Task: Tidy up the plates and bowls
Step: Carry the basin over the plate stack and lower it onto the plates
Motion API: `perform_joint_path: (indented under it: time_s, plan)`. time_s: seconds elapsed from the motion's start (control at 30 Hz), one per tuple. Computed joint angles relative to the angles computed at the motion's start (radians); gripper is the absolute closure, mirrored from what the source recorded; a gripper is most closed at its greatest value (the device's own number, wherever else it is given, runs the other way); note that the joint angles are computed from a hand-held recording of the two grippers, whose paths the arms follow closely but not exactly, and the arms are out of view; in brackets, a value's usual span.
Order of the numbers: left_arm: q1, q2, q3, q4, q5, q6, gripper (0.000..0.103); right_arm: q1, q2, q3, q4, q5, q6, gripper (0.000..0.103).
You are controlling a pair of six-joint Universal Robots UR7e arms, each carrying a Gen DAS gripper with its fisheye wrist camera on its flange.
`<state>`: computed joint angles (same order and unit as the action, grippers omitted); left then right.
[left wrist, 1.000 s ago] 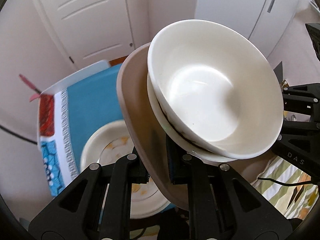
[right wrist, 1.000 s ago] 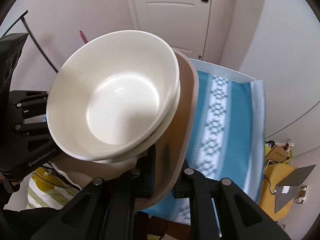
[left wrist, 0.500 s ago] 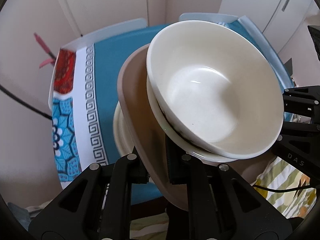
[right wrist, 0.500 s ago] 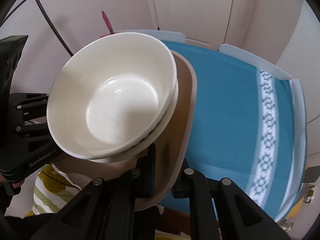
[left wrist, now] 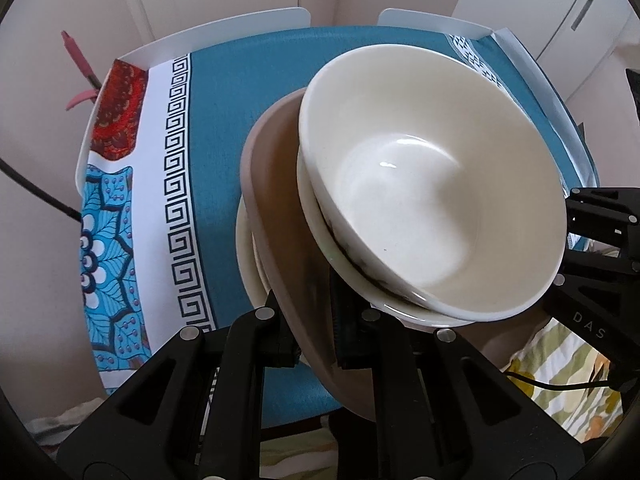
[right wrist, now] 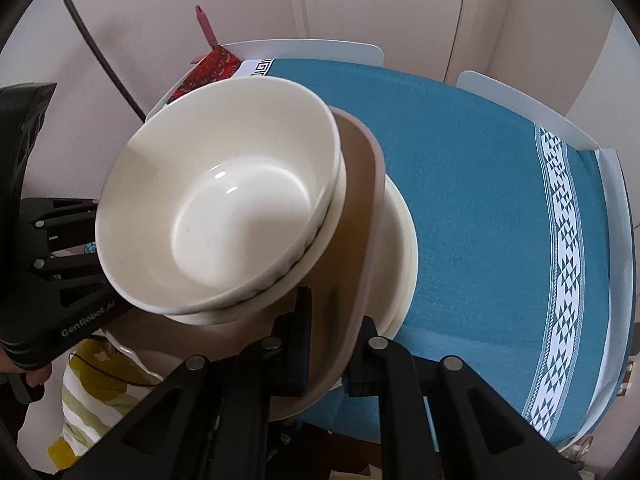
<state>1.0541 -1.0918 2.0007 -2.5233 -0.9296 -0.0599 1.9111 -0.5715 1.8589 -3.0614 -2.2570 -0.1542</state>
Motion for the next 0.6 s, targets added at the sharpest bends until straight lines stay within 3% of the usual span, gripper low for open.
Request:
perform_joint_path:
  time_s: [0.17,0.6]
  plan:
    - [-0.004,0.017,0.007,-0.02,0.023,0.017,0.095,-0.015,0.006,0.005,-0.002,0.0,0.028,0.092]
    - [-0.014,0.024,0.02,-0.06,0.059,0.032,0.094,-0.027,0.019,0.022,-0.094,0.001,-0.004,0.092]
